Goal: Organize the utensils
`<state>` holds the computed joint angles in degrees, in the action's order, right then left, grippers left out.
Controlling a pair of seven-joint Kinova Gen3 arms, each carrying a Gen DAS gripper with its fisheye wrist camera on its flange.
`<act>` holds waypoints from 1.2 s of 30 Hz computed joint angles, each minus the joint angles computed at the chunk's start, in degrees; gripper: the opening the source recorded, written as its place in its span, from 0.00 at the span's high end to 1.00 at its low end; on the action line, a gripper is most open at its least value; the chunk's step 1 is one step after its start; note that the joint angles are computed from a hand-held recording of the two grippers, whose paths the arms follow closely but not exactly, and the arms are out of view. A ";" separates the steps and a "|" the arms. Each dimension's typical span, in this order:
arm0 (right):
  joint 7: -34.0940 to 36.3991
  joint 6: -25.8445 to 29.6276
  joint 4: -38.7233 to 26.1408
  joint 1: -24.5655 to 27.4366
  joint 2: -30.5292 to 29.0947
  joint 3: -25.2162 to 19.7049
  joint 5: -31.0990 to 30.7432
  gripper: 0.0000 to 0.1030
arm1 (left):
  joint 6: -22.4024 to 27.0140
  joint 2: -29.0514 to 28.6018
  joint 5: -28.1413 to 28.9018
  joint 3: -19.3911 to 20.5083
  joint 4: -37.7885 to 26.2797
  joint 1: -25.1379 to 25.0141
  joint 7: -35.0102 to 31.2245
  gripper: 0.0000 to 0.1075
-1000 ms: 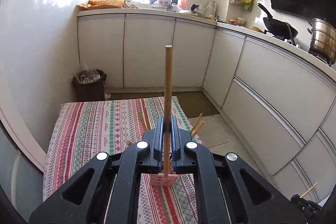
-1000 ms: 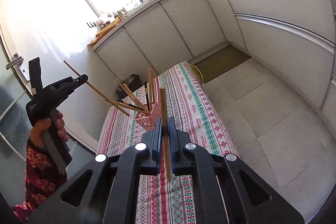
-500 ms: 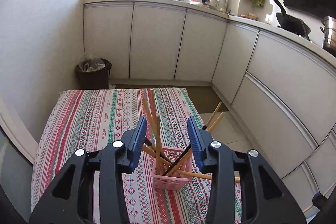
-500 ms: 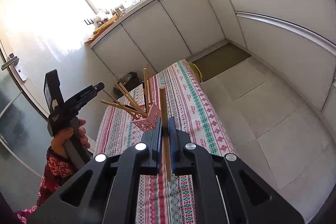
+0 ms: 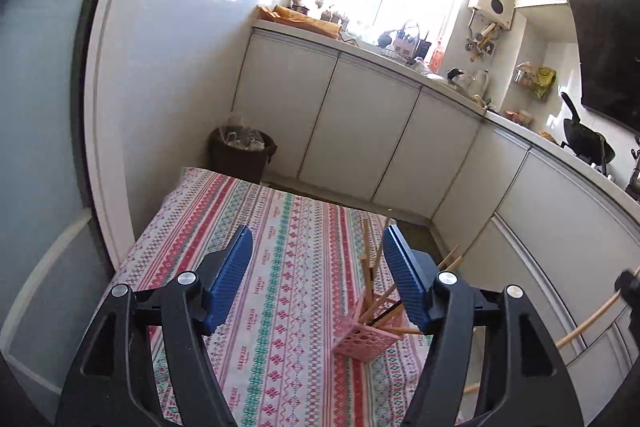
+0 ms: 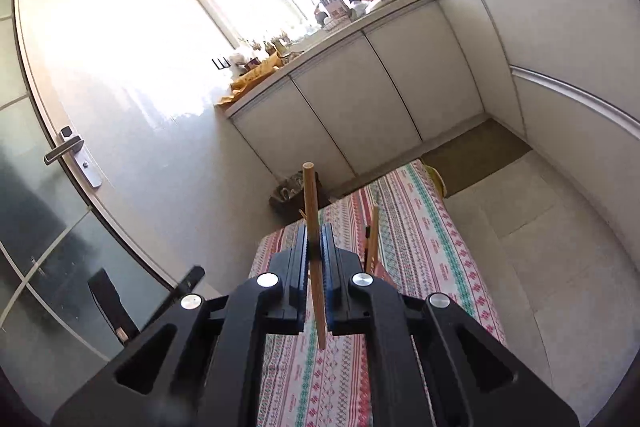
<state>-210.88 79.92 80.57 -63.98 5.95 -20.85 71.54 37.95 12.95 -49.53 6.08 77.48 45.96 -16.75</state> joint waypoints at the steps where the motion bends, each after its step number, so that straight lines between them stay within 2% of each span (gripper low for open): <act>1: 1.68 -0.76 -1.50 0.69 0.57 0.55 0.25 0.94 | -0.20 -0.29 1.55 0.28 0.28 -0.88 -1.02 0.41; 3: 4.93 -1.84 -4.68 1.71 2.15 2.02 0.62 0.94 | -1.01 -1.15 3.82 0.54 1.38 -2.36 -2.69 0.41; 8: 11.40 -4.23 -10.26 3.32 6.86 7.06 -0.73 0.94 | -1.84 -3.01 4.38 0.49 3.39 -4.23 -2.40 0.38; 19: 18.16 -13.30 -13.65 6.43 15.42 15.56 -9.52 0.93 | -0.41 -2.57 8.20 1.53 3.16 -7.31 -5.25 0.38; 20: 18.69 -13.85 -13.98 6.57 15.98 16.11 -10.61 0.90 | -0.15 -2.35 8.31 1.50 2.83 -7.22 -5.44 0.38; 24: 22.13 -13.60 -16.86 6.24 17.89 18.26 -14.10 0.89 | 0.88 -1.16 9.45 1.41 1.57 -6.91 -6.71 0.37; 25: 22.69 -13.35 -17.15 5.85 18.02 18.78 -14.42 0.83 | 0.96 -0.80 10.38 1.47 1.13 -7.10 -7.65 0.35; 26: 23.07 -13.16 -17.34 5.45 17.94 19.19 -14.62 0.71 | 1.03 -0.45 11.02 1.42 0.75 -7.02 -8.25 0.33; 28: 22.52 -11.88 -17.15 3.76 17.64 20.08 -13.51 0.57 | 0.62 0.00 11.29 1.04 0.30 -6.31 -8.51 0.32; 32: 23.67 -6.70 -17.05 0.07 17.09 20.00 -10.74 0.56 | -0.63 0.36 9.68 0.13 -0.29 -3.77 -7.59 0.31; 36: 21.73 -4.29 -14.42 -1.62 15.19 18.36 -9.91 0.55 | -1.74 0.41 8.99 0.19 -0.62 -2.29 -7.89 0.31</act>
<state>-189.15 75.63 66.16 -65.60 21.14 -2.49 61.62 36.21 13.36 -40.54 6.27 76.86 43.66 -24.63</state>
